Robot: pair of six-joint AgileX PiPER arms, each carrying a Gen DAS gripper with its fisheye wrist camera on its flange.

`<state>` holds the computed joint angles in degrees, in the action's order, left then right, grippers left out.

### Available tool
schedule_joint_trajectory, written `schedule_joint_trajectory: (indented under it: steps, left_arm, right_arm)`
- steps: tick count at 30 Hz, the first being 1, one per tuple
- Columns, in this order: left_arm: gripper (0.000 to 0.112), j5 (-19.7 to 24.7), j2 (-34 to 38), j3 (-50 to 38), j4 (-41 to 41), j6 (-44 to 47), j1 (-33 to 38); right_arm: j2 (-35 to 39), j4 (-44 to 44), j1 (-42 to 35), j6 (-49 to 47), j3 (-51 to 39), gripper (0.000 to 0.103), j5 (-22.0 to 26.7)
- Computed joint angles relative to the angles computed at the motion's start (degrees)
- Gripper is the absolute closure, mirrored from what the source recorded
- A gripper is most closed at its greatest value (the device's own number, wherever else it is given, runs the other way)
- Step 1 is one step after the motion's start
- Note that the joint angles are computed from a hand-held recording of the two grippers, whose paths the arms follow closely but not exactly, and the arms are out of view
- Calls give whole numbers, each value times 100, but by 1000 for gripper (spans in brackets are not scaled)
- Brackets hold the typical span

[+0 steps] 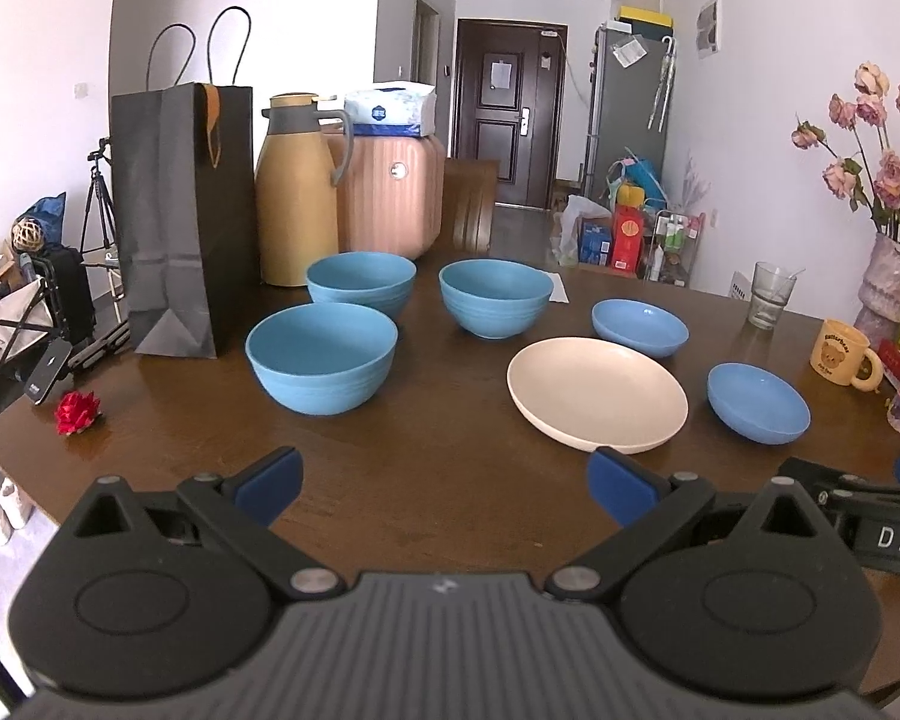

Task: Organize plates and bowls
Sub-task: 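Move the left tool toward the cream plate rim while the right tool approaches its rim too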

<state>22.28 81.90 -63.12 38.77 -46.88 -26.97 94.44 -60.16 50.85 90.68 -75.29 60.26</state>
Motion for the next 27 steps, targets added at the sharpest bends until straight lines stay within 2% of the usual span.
schedule_joint_trajectory:
  steps: [6, 11, 17, 27]
  left_arm:
    - [9, 72, 396, -452, -209, 254, 16]
    - [9, 216, 840, -1015, -688, 793, 77]
    - [9, 401, 1440, -1888, -2285, 2325, 362]
    - [9, 1416, 2801, -3890, -2616, 2847, 444]
  right_arm:
    - [106, 123, -396, -232, -129, 0, -290]
    - [229, 368, -823, -572, -304, 0, -594]
    - [390, 863, -1474, -1088, -564, 0, -1087]
    - [1152, 1782, -2347, -2247, -1559, 0, -1378]
